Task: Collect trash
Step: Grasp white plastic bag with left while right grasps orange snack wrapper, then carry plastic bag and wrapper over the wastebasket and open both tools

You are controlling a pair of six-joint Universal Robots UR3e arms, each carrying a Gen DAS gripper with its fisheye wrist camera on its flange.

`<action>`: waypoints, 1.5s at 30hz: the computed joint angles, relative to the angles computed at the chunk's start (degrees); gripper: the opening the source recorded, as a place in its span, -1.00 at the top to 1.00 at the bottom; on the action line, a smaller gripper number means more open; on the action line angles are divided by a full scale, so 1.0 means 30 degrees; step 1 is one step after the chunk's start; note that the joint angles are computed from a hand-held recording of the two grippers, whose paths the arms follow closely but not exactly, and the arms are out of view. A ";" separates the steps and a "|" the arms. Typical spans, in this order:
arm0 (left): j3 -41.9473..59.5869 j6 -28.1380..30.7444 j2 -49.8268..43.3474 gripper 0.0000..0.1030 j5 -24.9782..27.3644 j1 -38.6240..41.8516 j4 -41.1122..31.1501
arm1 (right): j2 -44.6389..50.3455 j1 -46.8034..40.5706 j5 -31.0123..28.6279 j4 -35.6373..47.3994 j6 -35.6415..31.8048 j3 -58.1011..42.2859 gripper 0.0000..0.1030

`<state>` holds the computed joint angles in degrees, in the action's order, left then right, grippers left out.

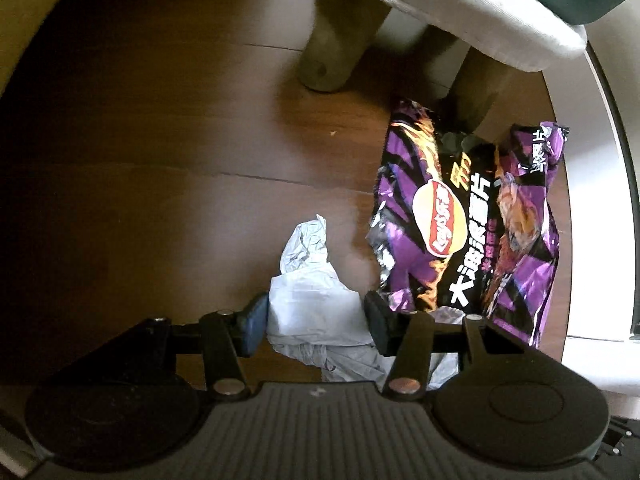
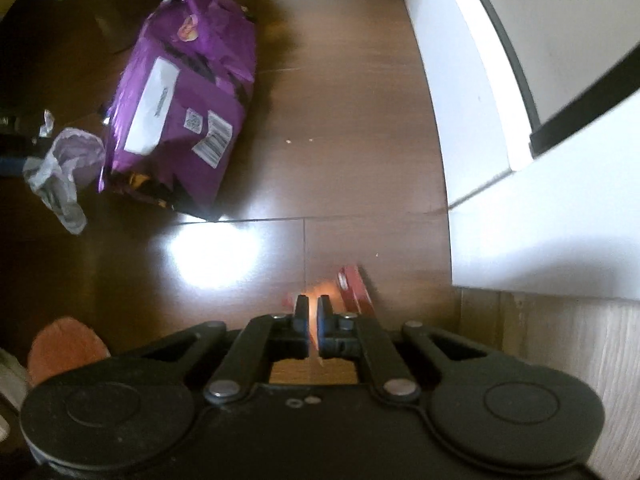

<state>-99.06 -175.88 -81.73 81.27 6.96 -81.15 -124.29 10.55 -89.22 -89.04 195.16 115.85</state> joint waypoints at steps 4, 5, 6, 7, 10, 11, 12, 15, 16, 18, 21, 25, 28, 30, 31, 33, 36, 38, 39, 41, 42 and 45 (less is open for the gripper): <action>-0.0716 0.0094 0.0708 0.02 -0.0088 0.0914 -0.0101 | -0.0572 -0.0858 0.0289 -0.0098 -0.1139 0.0359 0.88; -0.0817 0.0144 0.0921 0.02 -0.0105 0.1162 -0.0237 | -0.0464 -0.1039 0.0296 0.0078 -0.1364 0.0234 0.51; -0.0998 0.0121 0.1122 0.02 -0.0064 0.1314 -0.0204 | -0.0596 -0.1372 0.0491 0.0231 -0.1792 0.0245 0.23; -0.1083 0.0171 0.1330 0.02 -0.0051 0.1523 -0.0307 | -0.0810 -0.1763 0.0840 0.0471 -0.2497 0.0207 0.12; -0.1275 0.0480 0.1860 0.02 -0.0216 0.2204 -0.0711 | -0.1182 -0.2729 0.1513 0.1461 -0.4796 0.0244 -0.33; -0.1329 0.0656 0.2035 0.02 -0.0224 0.2359 -0.0807 | -0.1036 -0.2637 0.1355 0.1467 -0.5215 0.0348 -0.40; -0.1438 0.0821 0.2254 0.02 -0.0270 0.2471 -0.0873 | -0.0859 -0.2329 0.0943 0.1190 -0.5476 0.0621 -0.44; -0.1714 0.1274 0.2940 0.02 -0.0326 0.2649 -0.1027 | -0.0352 -0.1600 -0.0155 0.0334 -0.5611 0.1723 -0.53; -0.1741 0.1560 0.3236 0.02 -0.0261 0.2686 -0.1152 | -0.0293 -0.1540 -0.0213 0.0133 -0.5569 0.1998 -0.52; -0.1762 0.2171 0.3816 0.02 -0.0187 0.2738 -0.1445 | -0.0565 -0.1897 -0.0028 -0.0266 -0.5532 0.2800 -0.48; -0.1710 0.2962 0.4516 0.02 -0.0111 0.2622 -0.1870 | -0.1185 -0.2702 0.0660 -0.0414 -0.5547 0.3756 -0.31; -0.1535 0.3782 0.5368 0.02 -0.0599 0.2865 -0.2574 | -0.1400 -0.2459 0.0414 -0.0647 -0.4930 0.4171 0.31; -0.1115 0.4047 0.5668 0.02 -0.1020 0.3017 -0.2862 | -0.1405 -0.1994 0.0403 -0.0734 -0.4604 0.3689 0.41; -0.0619 0.4350 0.5817 0.02 -0.1506 0.3187 -0.3161 | -0.1474 -0.1707 0.0181 -0.1011 -0.4320 0.3280 0.45; -0.0318 0.4437 0.5873 0.02 -0.1755 0.3228 -0.3298 | -0.1774 -0.1772 0.0179 -0.0720 -0.4254 0.2968 0.45; 0.0818 0.4398 0.5706 0.02 -0.2126 0.3141 -0.3797 | -0.1819 -0.1647 0.0066 -0.0701 -0.3756 0.1961 0.46; 0.3146 0.4056 0.5077 0.02 -0.2554 0.2768 -0.4111 | -0.1631 -0.1785 0.0245 -0.0729 -0.3467 -0.0121 0.47; 0.5258 0.3626 0.4359 0.02 -0.2678 0.2377 -0.4547 | -0.1016 -0.2055 0.0550 -0.0833 -0.3388 -0.1979 0.47; 0.6307 0.3319 0.3981 0.02 -0.2542 0.2061 -0.4730 | -0.0287 -0.2011 0.0521 -0.0897 -0.2998 -0.3104 0.47; 0.8985 0.2992 0.2937 0.01 -0.2253 0.1549 -0.5558 | 0.1383 -0.2446 0.1323 -0.0507 -0.3066 -0.5863 0.47; 1.0181 0.2847 0.2463 0.01 -0.2110 0.1344 -0.5927 | 0.1995 -0.2118 0.1173 -0.0916 -0.2822 -0.6888 0.47; 1.5011 0.2533 0.0512 0.01 -0.1949 0.0959 -0.7870 | 0.3613 -0.1910 0.0861 -0.0831 -0.3048 -1.0757 0.47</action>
